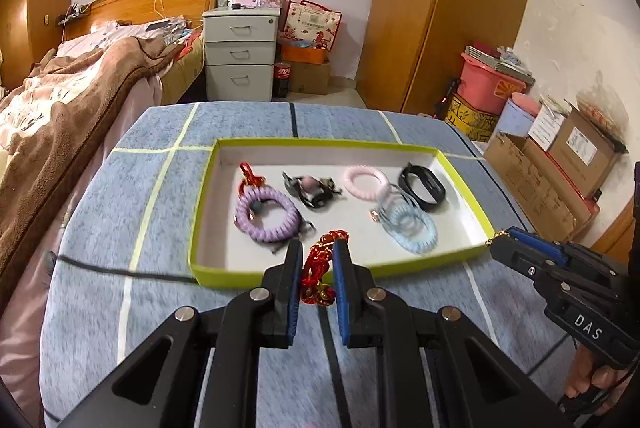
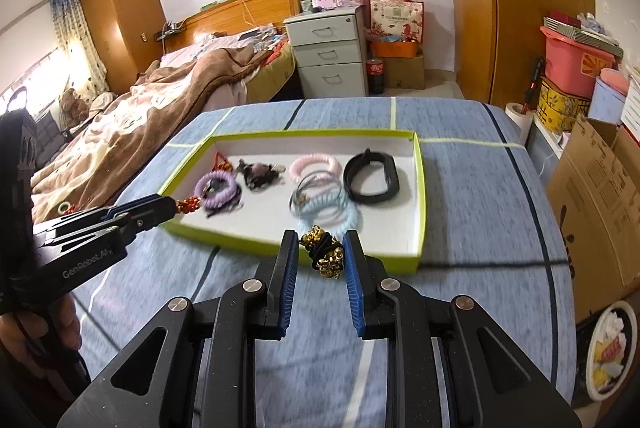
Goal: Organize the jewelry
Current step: 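Carry the gold charm and red ornament into the box and open both tools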
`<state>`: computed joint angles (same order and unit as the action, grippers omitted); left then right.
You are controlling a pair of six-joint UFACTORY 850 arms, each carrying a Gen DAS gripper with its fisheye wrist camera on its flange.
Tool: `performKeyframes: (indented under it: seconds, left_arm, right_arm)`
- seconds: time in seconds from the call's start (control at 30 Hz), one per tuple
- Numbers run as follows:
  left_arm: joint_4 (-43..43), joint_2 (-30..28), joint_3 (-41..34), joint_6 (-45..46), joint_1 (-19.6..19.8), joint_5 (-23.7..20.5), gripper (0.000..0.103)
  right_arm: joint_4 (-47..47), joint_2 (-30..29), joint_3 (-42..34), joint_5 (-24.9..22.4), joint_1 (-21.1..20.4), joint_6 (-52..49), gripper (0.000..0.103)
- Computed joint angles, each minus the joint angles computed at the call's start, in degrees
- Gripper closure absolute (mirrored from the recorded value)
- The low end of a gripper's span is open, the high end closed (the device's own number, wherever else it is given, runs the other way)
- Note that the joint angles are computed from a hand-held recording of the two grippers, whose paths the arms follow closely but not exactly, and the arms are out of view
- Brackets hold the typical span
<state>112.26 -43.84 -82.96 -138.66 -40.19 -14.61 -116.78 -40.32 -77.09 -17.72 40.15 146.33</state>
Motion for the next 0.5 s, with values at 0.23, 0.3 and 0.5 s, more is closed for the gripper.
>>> performKeyframes:
  seconds: [0.23,0.3,0.5]
  left_arm:
    - [-6.0,-2.8,-4.1,5.7,1.7,1.8,0.087]
    - [-8.6,-3.7,-5.4,8.4,2.1,2.3,0.087]
    - [-16.3,-6.1,-8.8,15.8,2.9,2.6,0.087]
  right_arm:
    - [10.3,-3.5,-5.4,2.2,-2.1,-11.4,0.079]
    - [13.4,-4.4,-6.5,2.5,-2.6,-14.6,0.079]
    - [24.8,-6.7,-9.7,2.8,-3.9,-26.8,0.079]
